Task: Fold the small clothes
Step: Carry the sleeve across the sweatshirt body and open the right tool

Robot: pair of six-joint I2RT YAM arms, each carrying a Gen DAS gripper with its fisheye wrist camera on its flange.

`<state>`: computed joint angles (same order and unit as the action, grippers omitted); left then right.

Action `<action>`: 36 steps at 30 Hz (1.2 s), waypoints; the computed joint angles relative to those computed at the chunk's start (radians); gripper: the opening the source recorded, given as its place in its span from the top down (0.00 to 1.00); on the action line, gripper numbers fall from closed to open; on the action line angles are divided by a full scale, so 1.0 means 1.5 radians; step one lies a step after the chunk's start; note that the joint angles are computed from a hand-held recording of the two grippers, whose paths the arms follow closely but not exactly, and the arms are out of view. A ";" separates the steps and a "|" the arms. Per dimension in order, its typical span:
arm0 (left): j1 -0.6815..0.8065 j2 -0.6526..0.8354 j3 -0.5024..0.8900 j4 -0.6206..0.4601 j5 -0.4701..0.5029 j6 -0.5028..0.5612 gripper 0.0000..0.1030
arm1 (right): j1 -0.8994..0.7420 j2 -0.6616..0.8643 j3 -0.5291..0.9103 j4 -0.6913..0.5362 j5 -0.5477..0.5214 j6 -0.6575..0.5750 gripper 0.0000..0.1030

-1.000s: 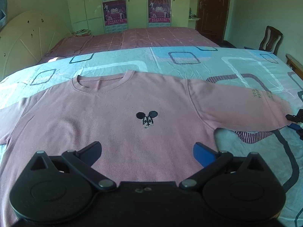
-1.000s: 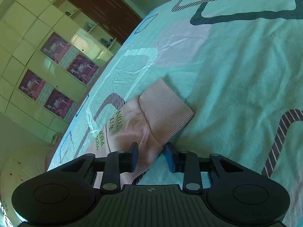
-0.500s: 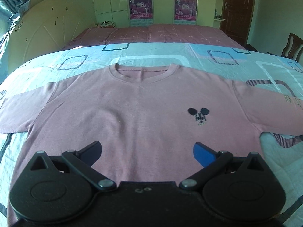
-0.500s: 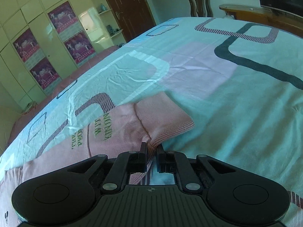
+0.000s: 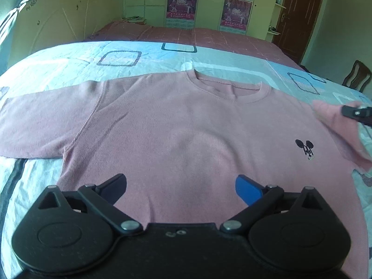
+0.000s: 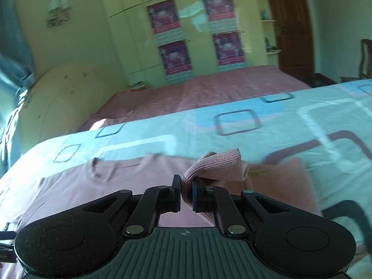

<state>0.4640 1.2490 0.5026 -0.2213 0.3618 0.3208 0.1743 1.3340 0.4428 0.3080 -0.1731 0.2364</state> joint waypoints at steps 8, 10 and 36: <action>0.151 0.107 0.087 -0.044 0.111 0.104 0.09 | 0.304 0.326 0.173 0.045 0.135 0.074 0.92; 0.155 0.115 0.093 -0.036 0.117 0.104 0.12 | 0.337 0.345 0.176 0.055 0.183 0.070 0.86; -0.079 0.325 0.176 0.215 0.138 -0.068 0.98 | -0.041 -0.052 -0.127 -0.096 0.105 0.072 0.64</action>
